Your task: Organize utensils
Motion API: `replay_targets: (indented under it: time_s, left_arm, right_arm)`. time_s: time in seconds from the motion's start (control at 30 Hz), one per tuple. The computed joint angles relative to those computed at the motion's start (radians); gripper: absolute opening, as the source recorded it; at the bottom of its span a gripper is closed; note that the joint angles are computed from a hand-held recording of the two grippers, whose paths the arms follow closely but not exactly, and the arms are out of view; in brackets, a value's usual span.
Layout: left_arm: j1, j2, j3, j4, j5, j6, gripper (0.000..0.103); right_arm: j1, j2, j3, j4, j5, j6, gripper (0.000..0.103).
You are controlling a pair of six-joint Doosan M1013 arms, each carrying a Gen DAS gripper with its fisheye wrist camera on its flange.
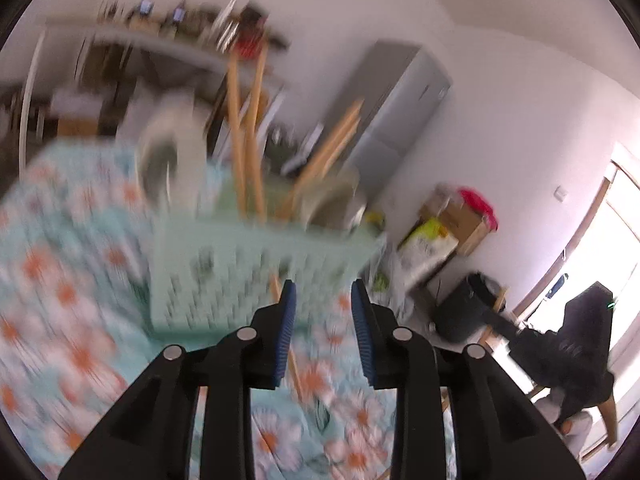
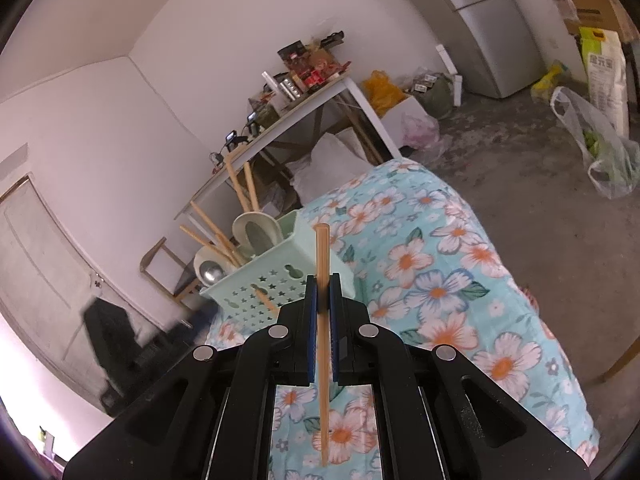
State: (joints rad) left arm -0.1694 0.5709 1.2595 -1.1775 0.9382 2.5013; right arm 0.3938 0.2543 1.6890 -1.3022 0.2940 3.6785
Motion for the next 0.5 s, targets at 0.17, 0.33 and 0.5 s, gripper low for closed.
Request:
replay_targets:
  time_s: [0.17, 0.33, 0.5]
  left_arm:
    - [-0.034, 0.072, -0.084, 0.178, 0.050, -0.260, 0.027]
    - [-0.057, 0.111, -0.127, 0.265, 0.085, -0.379, 0.022]
    - [-0.062, 0.113, -0.128, 0.290, 0.124, -0.420, 0.006]
  right_arm:
    - [-0.003, -0.012, 0.017, -0.015, 0.002, 0.033, 0.004]
    - [-0.003, -0.024, 0.037, -0.063, 0.012, 0.095, 0.004]
    - [-0.008, -0.037, 0.056, -0.112, 0.008, 0.160, 0.004]
